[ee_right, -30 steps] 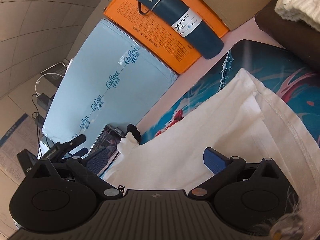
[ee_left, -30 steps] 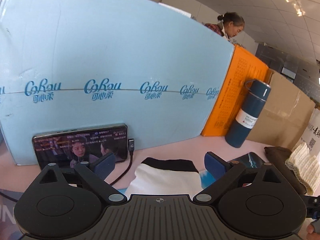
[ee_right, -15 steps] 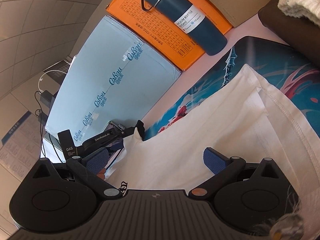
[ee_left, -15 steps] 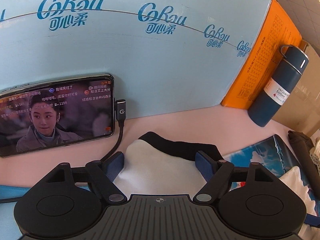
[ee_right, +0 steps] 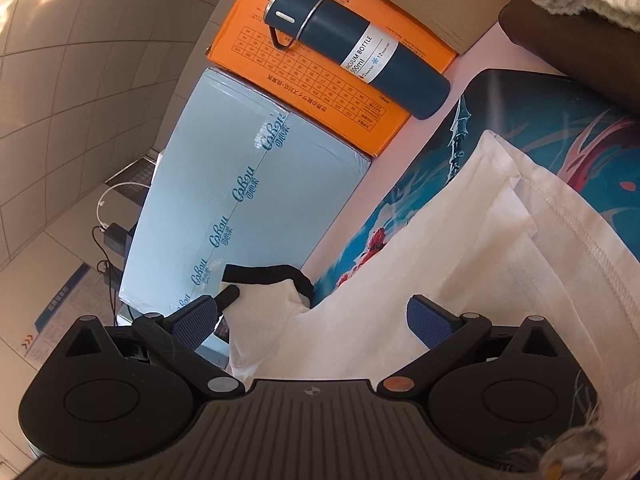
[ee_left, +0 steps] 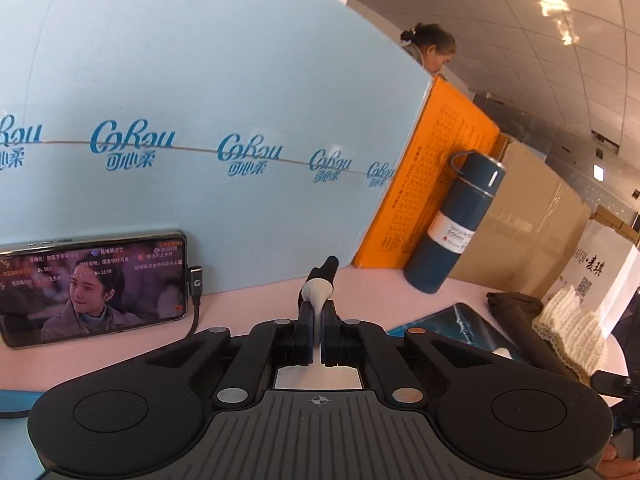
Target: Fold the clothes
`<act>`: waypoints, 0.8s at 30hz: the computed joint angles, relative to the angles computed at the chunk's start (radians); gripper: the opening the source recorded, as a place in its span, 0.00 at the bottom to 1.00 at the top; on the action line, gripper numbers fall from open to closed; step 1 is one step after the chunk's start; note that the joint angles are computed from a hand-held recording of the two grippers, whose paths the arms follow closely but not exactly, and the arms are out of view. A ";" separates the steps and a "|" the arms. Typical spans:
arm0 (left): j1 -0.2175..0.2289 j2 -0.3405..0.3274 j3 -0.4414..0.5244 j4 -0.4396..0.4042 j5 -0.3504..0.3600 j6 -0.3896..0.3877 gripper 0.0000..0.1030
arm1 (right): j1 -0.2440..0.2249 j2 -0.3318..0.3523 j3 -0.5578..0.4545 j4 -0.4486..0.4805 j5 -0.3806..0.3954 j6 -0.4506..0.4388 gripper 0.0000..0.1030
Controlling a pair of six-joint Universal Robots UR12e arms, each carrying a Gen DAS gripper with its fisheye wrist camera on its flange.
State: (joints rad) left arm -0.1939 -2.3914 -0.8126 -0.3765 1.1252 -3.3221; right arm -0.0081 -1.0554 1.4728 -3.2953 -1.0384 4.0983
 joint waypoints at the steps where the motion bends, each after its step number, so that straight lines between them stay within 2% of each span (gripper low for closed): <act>1: 0.003 0.022 -0.039 0.045 -0.017 0.002 0.02 | -0.003 0.004 -0.001 -0.015 0.002 0.024 0.99; 5: 0.013 0.100 -0.183 0.194 -0.086 0.008 0.02 | -0.013 0.016 -0.003 -0.072 0.000 0.123 0.99; 9: 0.008 0.181 -0.331 0.301 -0.100 0.044 0.02 | -0.021 0.023 0.000 -0.118 -0.005 0.193 0.99; 11: 0.010 0.214 -0.398 0.349 -0.119 0.040 0.01 | -0.018 0.019 0.005 -0.117 -0.029 0.185 0.99; 14: 0.011 0.262 -0.492 0.401 -0.105 0.058 0.00 | -0.011 0.007 0.016 -0.101 -0.079 0.159 0.99; 17: 0.005 0.300 -0.561 0.390 -0.076 0.107 0.00 | -0.001 -0.007 0.031 -0.087 -0.151 0.130 0.99; 19: -0.001 0.323 -0.595 0.342 -0.052 0.176 0.00 | 0.003 -0.012 0.036 -0.096 -0.184 0.110 0.99; 22: -0.023 0.347 -0.615 0.242 0.059 0.298 0.03 | 0.005 -0.014 0.040 -0.095 -0.205 0.100 0.99; 24: -0.040 0.352 -0.616 0.218 0.138 0.359 0.13 | 0.006 -0.015 0.040 -0.084 -0.211 0.102 0.99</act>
